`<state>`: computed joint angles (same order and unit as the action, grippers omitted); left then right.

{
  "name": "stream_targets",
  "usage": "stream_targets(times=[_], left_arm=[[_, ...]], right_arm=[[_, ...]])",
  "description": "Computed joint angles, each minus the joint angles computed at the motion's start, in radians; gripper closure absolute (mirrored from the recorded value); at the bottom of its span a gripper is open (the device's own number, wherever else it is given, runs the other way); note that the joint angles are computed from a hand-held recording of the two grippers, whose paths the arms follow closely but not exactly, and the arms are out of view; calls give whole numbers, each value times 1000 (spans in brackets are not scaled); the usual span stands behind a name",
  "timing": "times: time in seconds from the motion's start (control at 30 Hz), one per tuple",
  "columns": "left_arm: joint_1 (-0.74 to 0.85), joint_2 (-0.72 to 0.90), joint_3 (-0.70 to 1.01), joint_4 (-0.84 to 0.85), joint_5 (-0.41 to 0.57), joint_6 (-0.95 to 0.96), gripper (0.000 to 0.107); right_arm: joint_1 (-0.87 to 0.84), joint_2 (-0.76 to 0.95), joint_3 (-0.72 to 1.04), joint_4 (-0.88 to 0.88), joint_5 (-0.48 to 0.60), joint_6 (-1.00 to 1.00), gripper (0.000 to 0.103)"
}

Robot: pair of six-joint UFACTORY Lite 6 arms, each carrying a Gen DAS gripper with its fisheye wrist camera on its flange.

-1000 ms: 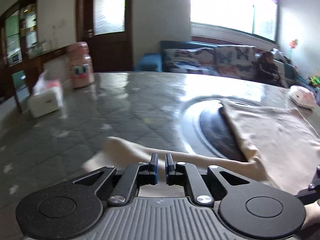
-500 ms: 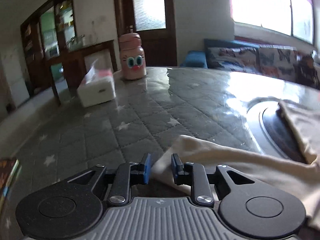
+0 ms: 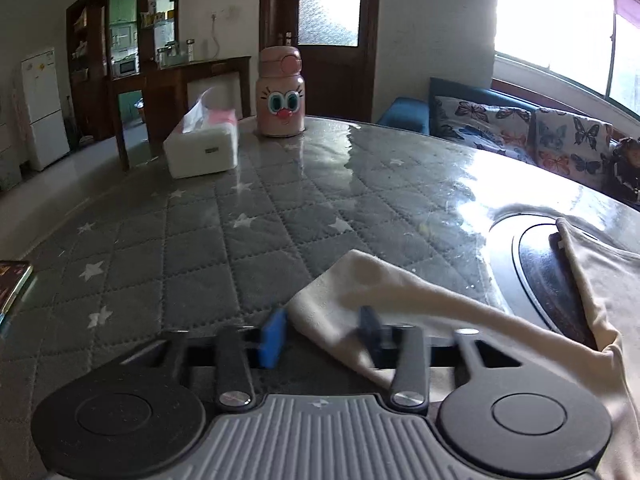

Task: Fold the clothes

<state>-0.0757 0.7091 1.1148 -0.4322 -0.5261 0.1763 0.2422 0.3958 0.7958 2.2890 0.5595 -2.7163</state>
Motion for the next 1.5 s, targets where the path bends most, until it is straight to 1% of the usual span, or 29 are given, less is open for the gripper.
stream_targets(times=[0.07, 0.13, 0.27, 0.37, 0.5, 0.67, 0.73, 0.8, 0.83, 0.87, 0.9, 0.93, 1.0, 1.03, 1.07, 1.1, 1.13, 1.23, 1.27, 1.43, 1.5], left_arm=[[2, -1, 12, 33, 20, -29, 94], [0, -9, 17, 75, 30, -78, 96], [-31, -73, -21, 187, -7, -167, 97], [-75, -133, -52, 293, -30, -255, 98], [-162, -176, -51, 420, -32, -355, 98], [-290, -173, -14, 577, -37, -519, 98], [-342, -155, 11, 625, -47, -575, 98], [-375, -117, 56, 714, -51, -652, 98], [-401, -101, 68, 721, -52, -654, 97], [-423, -81, 82, 750, -51, -665, 97], [-447, -60, 97, 768, -50, -668, 94], [-473, -41, 111, 744, -35, -636, 91], [-520, -8, 135, 690, 3, -567, 90], [-527, -4, 134, 710, 13, -577, 87], [-533, 1, 133, 736, 23, -592, 77], [-532, 0, 118, 750, 14, -589, 69], [-535, -22, 78, 722, -2, -544, 57], [-531, -92, -33, 646, -48, -407, 56], [-520, -114, -59, 629, -50, -382, 55], [-409, -156, -151, 656, -69, -392, 52], [-378, -168, -190, 612, -81, -341, 52]], right_arm=[[-14, -14, -19, 7, 5, -1, 47], [-31, -27, -38, 11, 9, -1, 47], [-77, -49, -66, -2, 27, 29, 47], [-120, -69, -82, -11, 40, 54, 47], [-186, -105, -111, 3, 56, 50, 47], [-325, -161, -148, -8, 71, 74, 49], [-377, -174, -153, -17, 70, 86, 51], [-434, -178, -153, -30, 71, 104, 52], [-464, -176, -151, -39, 74, 116, 53], [-493, -174, -147, -48, 76, 129, 53], [-521, -169, -142, -56, 78, 141, 53], [-539, -157, -135, -57, 77, 151, 53], [-572, -130, -118, -59, 75, 171, 53], [-585, -117, -115, -61, 79, 176, 55], [-598, -105, -110, -64, 83, 180, 56], [-601, -95, -106, -72, 89, 187, 56], [-605, -85, -102, -80, 96, 194, 57], [-606, -61, -90, -94, 108, 207, 57], [-588, -54, -87, -83, 107, 203, 57], [-518, 2, -59, -11, 94, 155, 59], [-492, 30, -41, 39, 76, 115, 60]])
